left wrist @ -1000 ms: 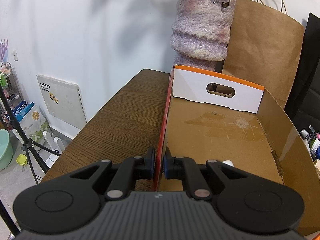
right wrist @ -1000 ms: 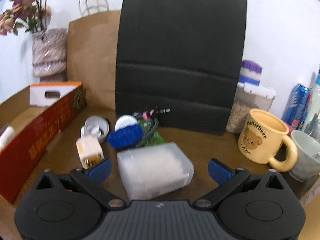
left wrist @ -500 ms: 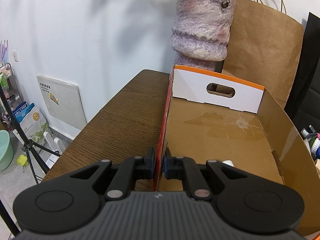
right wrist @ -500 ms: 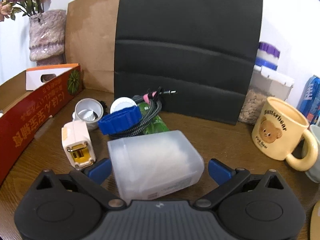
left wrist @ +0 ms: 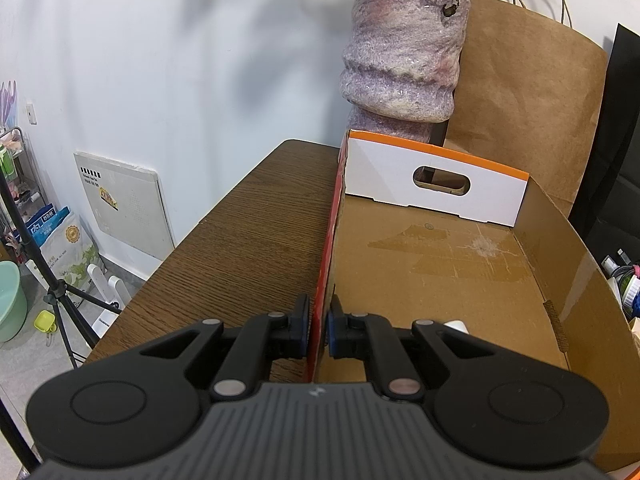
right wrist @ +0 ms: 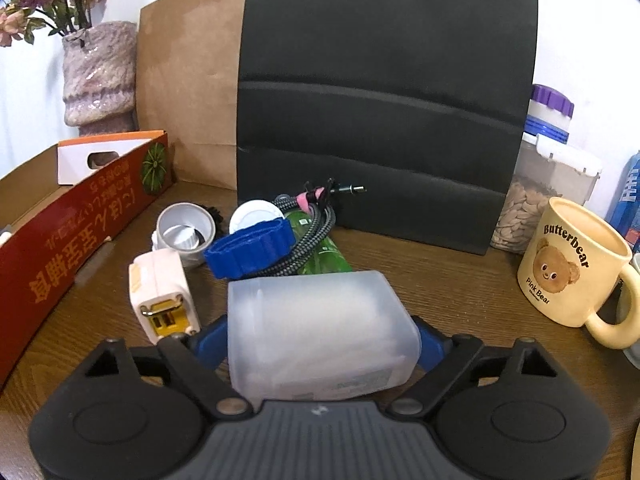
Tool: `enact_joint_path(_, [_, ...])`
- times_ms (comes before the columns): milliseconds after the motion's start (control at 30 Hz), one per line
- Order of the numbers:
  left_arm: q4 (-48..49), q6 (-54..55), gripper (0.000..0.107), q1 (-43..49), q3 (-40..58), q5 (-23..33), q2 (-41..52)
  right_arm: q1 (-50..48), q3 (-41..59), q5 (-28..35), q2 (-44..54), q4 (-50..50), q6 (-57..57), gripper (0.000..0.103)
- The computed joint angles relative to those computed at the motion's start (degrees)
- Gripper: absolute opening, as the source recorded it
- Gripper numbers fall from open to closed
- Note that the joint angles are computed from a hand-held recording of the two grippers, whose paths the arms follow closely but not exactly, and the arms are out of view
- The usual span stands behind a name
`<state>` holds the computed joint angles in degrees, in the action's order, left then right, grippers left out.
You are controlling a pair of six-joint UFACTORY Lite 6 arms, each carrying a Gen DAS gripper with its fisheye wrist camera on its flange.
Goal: Organize rigid objects
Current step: 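Carry the frosted plastic box into the orange box and release it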
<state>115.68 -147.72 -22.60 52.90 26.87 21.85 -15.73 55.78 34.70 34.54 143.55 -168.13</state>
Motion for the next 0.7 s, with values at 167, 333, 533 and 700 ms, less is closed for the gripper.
enact_joint_path(167, [0.0,0.0,0.009,-0.1,0.0,0.1,0.0,-0.3,-2.3,2.1,-1.4,1.4,-1.8,0.087])
enact_joint_path(333, [0.0,-0.1,0.009,-0.1,0.0,0.1,0.0,-1.3,-4.9,5.4,-2.9,1.1,-1.5,0.086])
enact_joint_path(533, [0.0,-0.1,0.009,-0.1,0.0,0.1,0.0,-0.9,-10.0,11.2,-5.5,5.2,-6.1,0.086])
enact_joint_path(700, [0.0,-0.1,0.009,-0.1,0.0,0.2,0.1,-0.7,-11.3,13.1,-6.6,6.1,-7.1,0.086])
